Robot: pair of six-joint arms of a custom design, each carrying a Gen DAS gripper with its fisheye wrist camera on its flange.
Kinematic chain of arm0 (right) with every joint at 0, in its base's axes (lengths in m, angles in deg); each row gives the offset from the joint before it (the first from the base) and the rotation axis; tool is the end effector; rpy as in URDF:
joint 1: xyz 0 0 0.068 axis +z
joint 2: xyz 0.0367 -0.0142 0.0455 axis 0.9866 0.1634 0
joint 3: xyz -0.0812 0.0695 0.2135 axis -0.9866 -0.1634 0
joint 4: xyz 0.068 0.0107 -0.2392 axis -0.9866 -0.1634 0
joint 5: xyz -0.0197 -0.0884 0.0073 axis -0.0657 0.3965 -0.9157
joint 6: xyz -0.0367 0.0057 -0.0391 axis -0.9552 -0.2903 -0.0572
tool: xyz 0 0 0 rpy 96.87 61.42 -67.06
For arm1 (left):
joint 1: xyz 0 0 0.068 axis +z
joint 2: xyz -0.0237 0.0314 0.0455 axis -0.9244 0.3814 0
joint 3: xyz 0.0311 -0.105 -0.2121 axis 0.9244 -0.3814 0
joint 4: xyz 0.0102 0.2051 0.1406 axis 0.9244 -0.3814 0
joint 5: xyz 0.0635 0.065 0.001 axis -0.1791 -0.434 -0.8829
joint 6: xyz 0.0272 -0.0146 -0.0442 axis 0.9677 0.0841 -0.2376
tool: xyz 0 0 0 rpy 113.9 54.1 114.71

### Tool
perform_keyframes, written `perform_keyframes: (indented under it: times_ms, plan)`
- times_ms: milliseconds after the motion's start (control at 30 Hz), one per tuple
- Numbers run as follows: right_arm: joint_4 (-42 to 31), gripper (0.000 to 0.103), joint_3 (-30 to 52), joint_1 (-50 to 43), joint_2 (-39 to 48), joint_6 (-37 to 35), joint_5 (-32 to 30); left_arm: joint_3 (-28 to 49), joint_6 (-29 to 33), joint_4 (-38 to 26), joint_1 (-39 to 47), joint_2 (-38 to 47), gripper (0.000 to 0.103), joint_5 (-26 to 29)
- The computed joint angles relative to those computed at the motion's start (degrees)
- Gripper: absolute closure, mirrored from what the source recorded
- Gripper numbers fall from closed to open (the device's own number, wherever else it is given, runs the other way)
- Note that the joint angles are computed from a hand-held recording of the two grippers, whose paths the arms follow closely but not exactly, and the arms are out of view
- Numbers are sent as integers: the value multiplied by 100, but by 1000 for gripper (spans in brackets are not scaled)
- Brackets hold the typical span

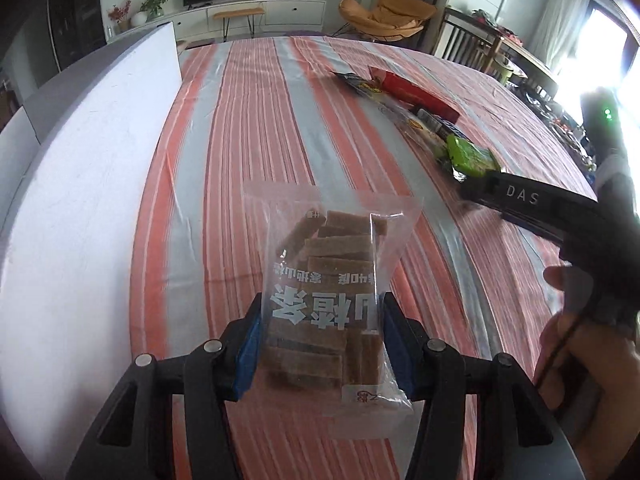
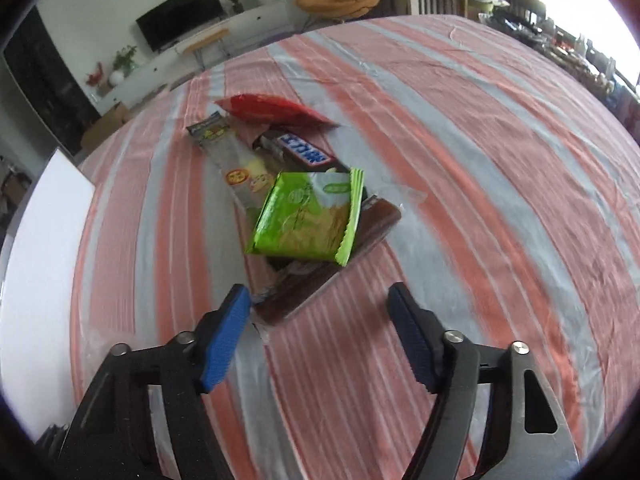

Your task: Organize snacks

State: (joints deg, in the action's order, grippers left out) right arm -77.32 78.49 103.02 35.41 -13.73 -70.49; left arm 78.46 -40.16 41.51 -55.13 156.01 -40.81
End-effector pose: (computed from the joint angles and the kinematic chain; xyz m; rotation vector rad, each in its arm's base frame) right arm 0.2787 0.1075 0.0683 0.4223 2.5237 0.1516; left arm 0.2346 0.0400 0.0865 0.2252 2.6022 -0.2588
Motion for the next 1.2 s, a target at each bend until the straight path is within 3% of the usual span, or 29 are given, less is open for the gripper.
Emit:
perform_keyframes:
  times_ms: [33, 133, 267, 367, 433, 500, 567, 600, 667, 767, 833, 933, 967, 1000, 1033, 1067, 1100, 1200]
  plan:
    - [16, 81, -309, -110, -299, -30, -111, -73, 100, -58, 82, -125, 50, 56]
    - [-107, 85, -1205, -639, -1273, -358, -808, -193, 305, -229, 265, -353, 50, 230]
    - [-853, 84, -1919, -1209, -2432, -1039, -1430, -446, 466, -320, 281, -644, 52, 357]
    - [-1202, 74, -1824, -1417, -2508, -1350, -1585, -581, 431, -381, 199, -755, 53, 451]
    - [-1195, 52, -1695, -1369, -2380, -1368, -1504, -620, 415, -485, 129, -881, 54, 463]
    - [-1128, 51, -1418, -1222, -1968, -1280, -1354, -610, 488, -684, 194, -1030, 54, 578]
    - [-1163, 62, -1222, -1030, -1721, -1195, -942, -577, 570, -771, 283, -1065, 56, 591]
    - [-1208, 83, -1205, -968, -1715, -1144, -798, -551, 618, -818, 357, -1045, 58, 596]
    - [-1101, 84, -1438, -1159, -1962, -1058, -1017, -525, 772, -912, 546, -1022, 64, 656]
    - [-1040, 85, -2071, -1682, -2836, -1078, -1716, -553, 1129, -1162, 876, -1283, 99, 830]
    - [-1159, 85, -2396, -1988, -3413, -1187, -2111, -509, 1300, -1306, 971, -1342, 100, 962]
    - [-1516, 85, -2635, -2337, -4004, -1368, -2364, -664, 1275, -999, 756, -1378, 99, 706]
    - [-1552, 85, -2717, -2363, -4143, -1374, -2411, -735, 1236, -903, 674, -1439, 96, 616]
    - [-1586, 85, -2793, -2347, -4299, -1351, -2440, -771, 1227, -894, 601, -1507, 84, 538]
    - [-1675, 85, -2885, -2325, -4539, -1339, -2492, -781, 1251, -935, 542, -1554, 54, 482]
    - [-1516, 85, -2926, -2159, -4496, -1208, -2454, -827, 1259, -949, 465, -1649, 34, 405]
    - [-1475, 85, -3012, -2100, -4611, -1163, -2487, -945, 1244, -875, 351, -1818, 3, 287]
    - [-1211, 85, -3150, -1723, -4728, -844, -2437, -1325, 1122, -360, -171, -2021, 1, -218]
